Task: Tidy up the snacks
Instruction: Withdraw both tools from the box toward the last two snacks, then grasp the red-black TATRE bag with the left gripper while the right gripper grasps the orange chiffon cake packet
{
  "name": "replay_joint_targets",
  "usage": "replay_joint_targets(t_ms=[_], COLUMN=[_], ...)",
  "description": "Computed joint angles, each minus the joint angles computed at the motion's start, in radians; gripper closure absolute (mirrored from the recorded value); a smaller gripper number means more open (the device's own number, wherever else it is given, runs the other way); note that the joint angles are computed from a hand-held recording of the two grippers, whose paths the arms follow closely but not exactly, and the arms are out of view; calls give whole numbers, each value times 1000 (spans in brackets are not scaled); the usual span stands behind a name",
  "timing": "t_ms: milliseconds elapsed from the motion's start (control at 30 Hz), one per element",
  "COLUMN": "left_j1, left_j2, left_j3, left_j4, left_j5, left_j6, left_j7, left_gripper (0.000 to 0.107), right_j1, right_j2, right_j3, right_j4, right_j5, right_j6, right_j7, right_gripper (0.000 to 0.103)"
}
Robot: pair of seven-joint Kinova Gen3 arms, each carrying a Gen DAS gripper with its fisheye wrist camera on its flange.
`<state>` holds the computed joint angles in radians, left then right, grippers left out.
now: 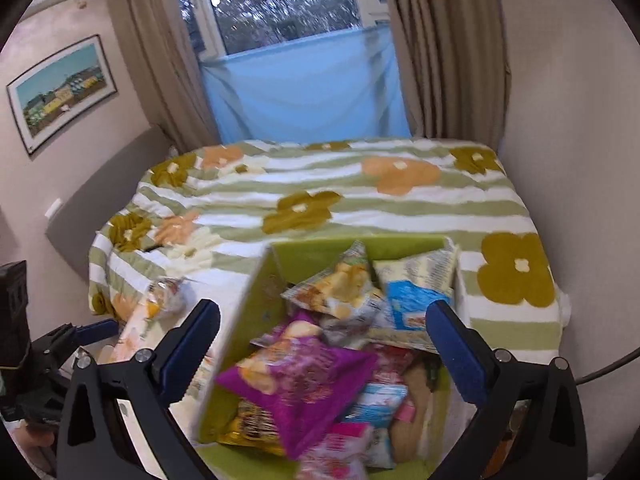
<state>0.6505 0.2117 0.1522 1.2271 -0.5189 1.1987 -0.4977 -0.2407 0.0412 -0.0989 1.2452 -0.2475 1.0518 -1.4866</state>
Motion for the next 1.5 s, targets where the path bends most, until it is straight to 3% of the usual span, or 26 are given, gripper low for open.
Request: replay_joint_targets(t_ms=[100, 233, 400, 533, 667, 767, 867, 933, 1200, 1367, 1500], left_j1=[-23, -200, -432, -605, -582, -519, -455, -468, -806, -749, -776], left_j2=[-54, -137, -257, -333, -361, -349, -322, -286, -101, 10, 92], left_j3=[13, 159, 230, 222, 68, -71, -209, -246, -52, -150, -124], left_j4=[62, 152, 250, 328, 375, 386, 388, 384, 331, 280, 240], left_j5=[-15, -18, 109, 251, 343, 392, 457, 507, 697, 765, 787], left_j6=[1, -4, -31, -82, -119, -139, -165, -185, -207, -210, -192], left_j7=[20, 8, -175, -338, -501, -623, -745, -826, -1151, -1287, -1331], left_gripper=[5, 5, 5, 5, 5, 5, 5, 5, 5, 5, 5], right_j1=[-23, -82, -179, -338, -455, -463, -521, -566, -714, -786, -836], right_j2=[-21, -31, -24, -2, 44, 75, 112, 142, 248, 352, 429], right_j3=[-19, -54, -119, -97, -79, -142, -148, -139, -86, -47, -9], right_j4=[14, 12, 18, 17, 2, -3, -13, -22, -52, -111, -151], right_j5=[-10, 56, 197, 351, 441, 523, 591, 627, 756, 816, 861], right_j6=[-27, -45, -70, -63, -36, -15, 20, 47, 160, 265, 331], right_j7=[-19, -95, -284, -447, -610, -732, -835, -901, -1100, -1120, -1100], right_gripper=[0, 0, 0, 0, 0, 0, 0, 0, 0, 0, 1])
